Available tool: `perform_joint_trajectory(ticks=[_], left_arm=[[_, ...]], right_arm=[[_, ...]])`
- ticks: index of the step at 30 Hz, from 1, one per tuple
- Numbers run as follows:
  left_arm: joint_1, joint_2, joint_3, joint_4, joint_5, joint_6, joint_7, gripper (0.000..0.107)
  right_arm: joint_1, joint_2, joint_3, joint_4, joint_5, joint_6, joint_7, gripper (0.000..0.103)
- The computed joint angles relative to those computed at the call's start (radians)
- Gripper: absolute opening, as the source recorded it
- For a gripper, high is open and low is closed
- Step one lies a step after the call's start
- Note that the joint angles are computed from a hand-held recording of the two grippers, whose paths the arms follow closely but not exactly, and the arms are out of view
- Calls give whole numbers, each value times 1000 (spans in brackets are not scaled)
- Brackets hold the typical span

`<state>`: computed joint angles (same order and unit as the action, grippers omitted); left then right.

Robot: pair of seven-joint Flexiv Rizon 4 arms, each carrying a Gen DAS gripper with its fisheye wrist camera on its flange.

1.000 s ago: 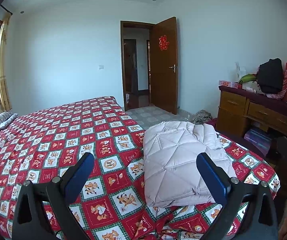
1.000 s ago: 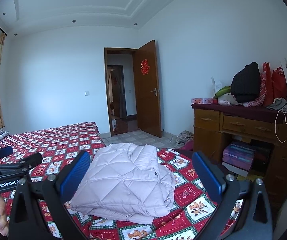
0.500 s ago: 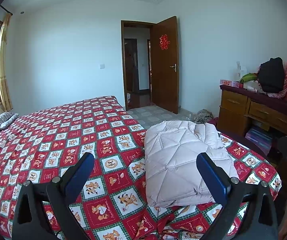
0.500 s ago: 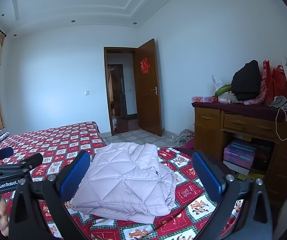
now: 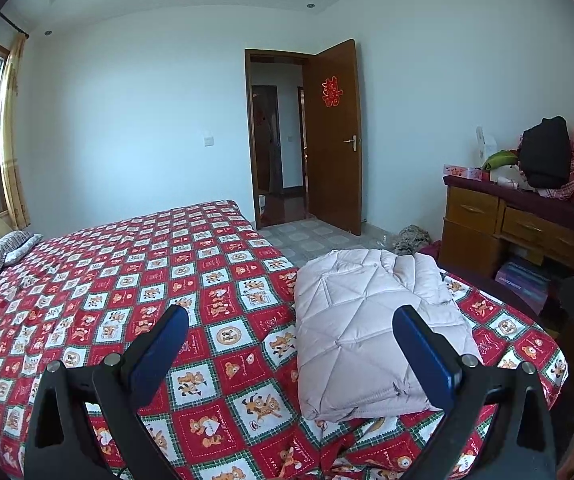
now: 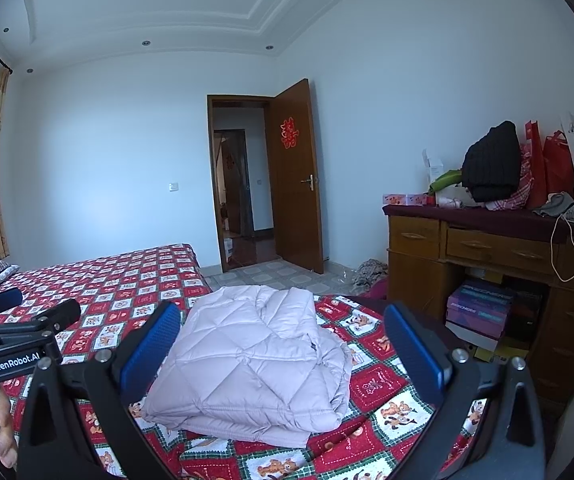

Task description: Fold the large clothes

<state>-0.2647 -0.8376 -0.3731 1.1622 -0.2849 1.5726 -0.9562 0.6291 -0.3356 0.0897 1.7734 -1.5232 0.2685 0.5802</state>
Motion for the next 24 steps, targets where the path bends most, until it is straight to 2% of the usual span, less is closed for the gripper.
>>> perform_joint_trajectory(ticks=[16,24], left_arm=[[-20,-4,30,-16,-3,-16,-13,102],[7,-23,-30,-23,11,16,23,102]], right_arm=[[5,-1,3,-3,13,-7,-3,103],[7,-3,2,-6,19,-5,-2,103]])
